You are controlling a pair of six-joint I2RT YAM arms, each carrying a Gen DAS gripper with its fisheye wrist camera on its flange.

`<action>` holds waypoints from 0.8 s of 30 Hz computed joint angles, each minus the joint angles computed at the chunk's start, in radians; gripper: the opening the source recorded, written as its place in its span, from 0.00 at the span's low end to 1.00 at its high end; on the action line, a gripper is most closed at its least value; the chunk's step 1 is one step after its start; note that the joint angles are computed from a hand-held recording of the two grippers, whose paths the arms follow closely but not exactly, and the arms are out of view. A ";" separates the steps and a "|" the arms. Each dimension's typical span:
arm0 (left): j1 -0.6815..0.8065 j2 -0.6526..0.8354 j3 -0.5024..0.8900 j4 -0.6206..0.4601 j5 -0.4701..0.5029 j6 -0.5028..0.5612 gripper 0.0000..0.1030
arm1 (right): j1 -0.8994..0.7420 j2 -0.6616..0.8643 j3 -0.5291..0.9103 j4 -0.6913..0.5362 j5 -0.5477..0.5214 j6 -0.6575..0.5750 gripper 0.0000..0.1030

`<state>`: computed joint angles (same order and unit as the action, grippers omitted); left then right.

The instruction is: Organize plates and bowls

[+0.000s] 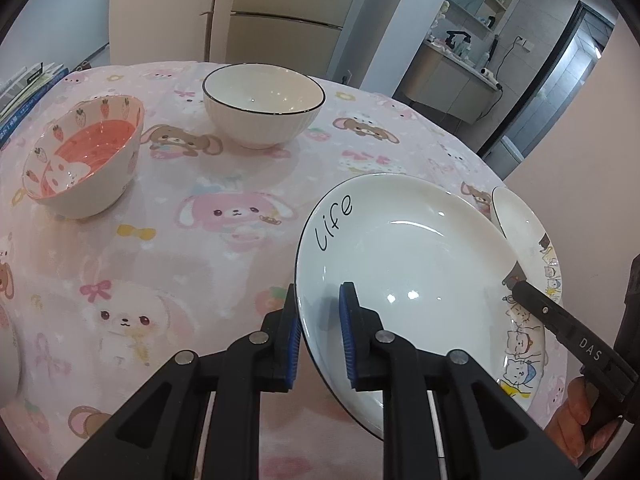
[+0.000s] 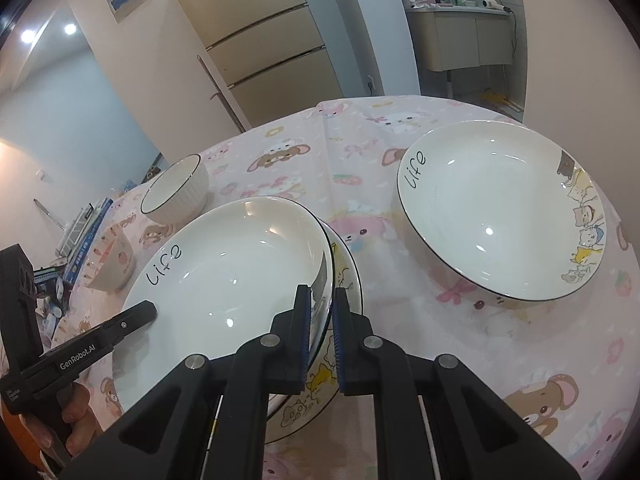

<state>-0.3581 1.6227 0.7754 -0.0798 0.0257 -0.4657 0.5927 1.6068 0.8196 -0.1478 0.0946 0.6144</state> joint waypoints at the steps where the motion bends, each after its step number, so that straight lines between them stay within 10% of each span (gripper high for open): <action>1: 0.002 0.003 0.002 -0.001 -0.001 0.001 0.15 | 0.002 0.002 0.001 -0.003 0.001 -0.001 0.11; 24: -0.042 0.043 0.049 -0.069 -0.098 0.035 0.16 | 0.007 0.062 0.046 -0.062 0.002 0.009 0.11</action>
<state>-0.4003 1.6660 0.8240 -0.1488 -0.0721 -0.4303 0.5999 1.6689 0.8652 -0.2096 0.0963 0.6237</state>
